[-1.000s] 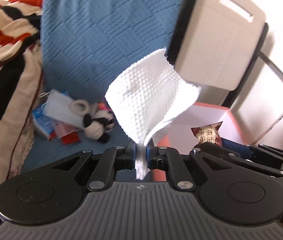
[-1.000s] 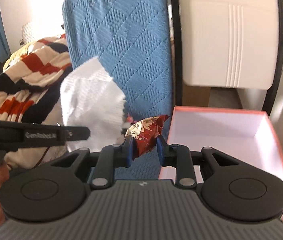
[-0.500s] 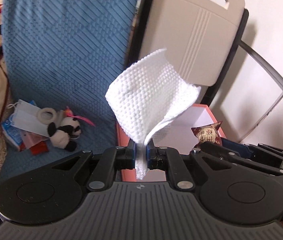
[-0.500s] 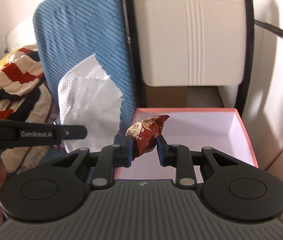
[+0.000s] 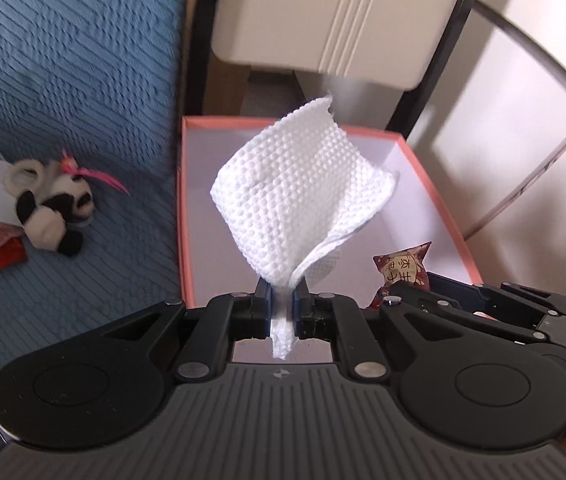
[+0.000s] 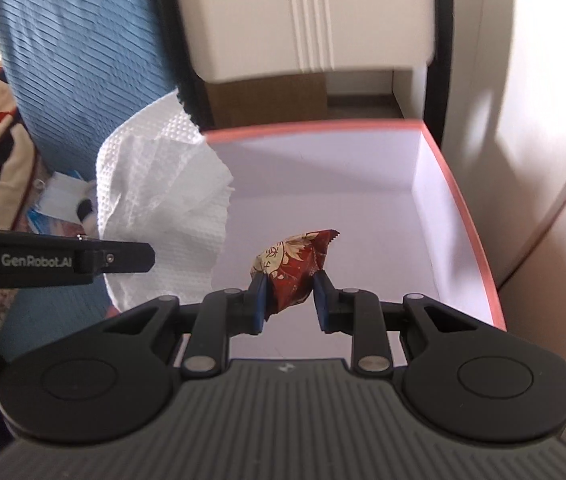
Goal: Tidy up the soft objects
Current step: 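Open the left gripper dropping the wipe while the right gripper releases the candy into the box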
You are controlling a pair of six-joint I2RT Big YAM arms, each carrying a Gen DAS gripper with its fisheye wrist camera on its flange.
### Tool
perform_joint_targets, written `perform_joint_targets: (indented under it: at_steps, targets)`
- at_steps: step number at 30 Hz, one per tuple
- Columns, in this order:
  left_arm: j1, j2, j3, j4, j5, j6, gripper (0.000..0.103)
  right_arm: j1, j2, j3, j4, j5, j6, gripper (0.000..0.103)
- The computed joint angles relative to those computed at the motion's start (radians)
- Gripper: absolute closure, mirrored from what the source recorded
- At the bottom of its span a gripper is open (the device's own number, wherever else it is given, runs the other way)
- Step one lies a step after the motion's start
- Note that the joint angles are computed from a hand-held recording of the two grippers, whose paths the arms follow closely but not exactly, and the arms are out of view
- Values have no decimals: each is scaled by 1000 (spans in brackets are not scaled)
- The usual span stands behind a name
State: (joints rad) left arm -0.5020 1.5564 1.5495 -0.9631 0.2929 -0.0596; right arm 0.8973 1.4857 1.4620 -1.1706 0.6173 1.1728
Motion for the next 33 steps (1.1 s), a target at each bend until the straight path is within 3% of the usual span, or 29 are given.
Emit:
perform_joint_targets:
  at_steps: [9, 10, 12, 13, 14, 16, 27, 33]
  targets:
    - [-44, 37, -32, 28, -6, -26, 90, -33, -17, -95, 39, -76, 66, 74]
    - [-50, 41, -38, 33, -11, -22, 84, -35, -17, -102, 46, -81, 66, 73]
    - [-60, 48, -41, 34, -45, -22, 54, -40, -26, -122, 69, -99, 69, 72]
    - [-63, 49, -45, 37, -61, -31, 35, -43, -30, -128, 77, -111, 66, 70]
    - [-63, 47, -51, 46, -63, -38, 28, -45, -34, -133, 83, -117, 61, 67]
    - [-57, 37, -66, 76, -40, -44, 28, -48, -34, -131, 78, -114, 55, 59]
    - [-44, -28, -79, 116, -67, -43, 28, -37, -45, -93, 63, -48, 59, 58]
    - [-27, -79, -74, 132, -100, -23, 28, -8, -38, -13, 0, 45, 66, 58]
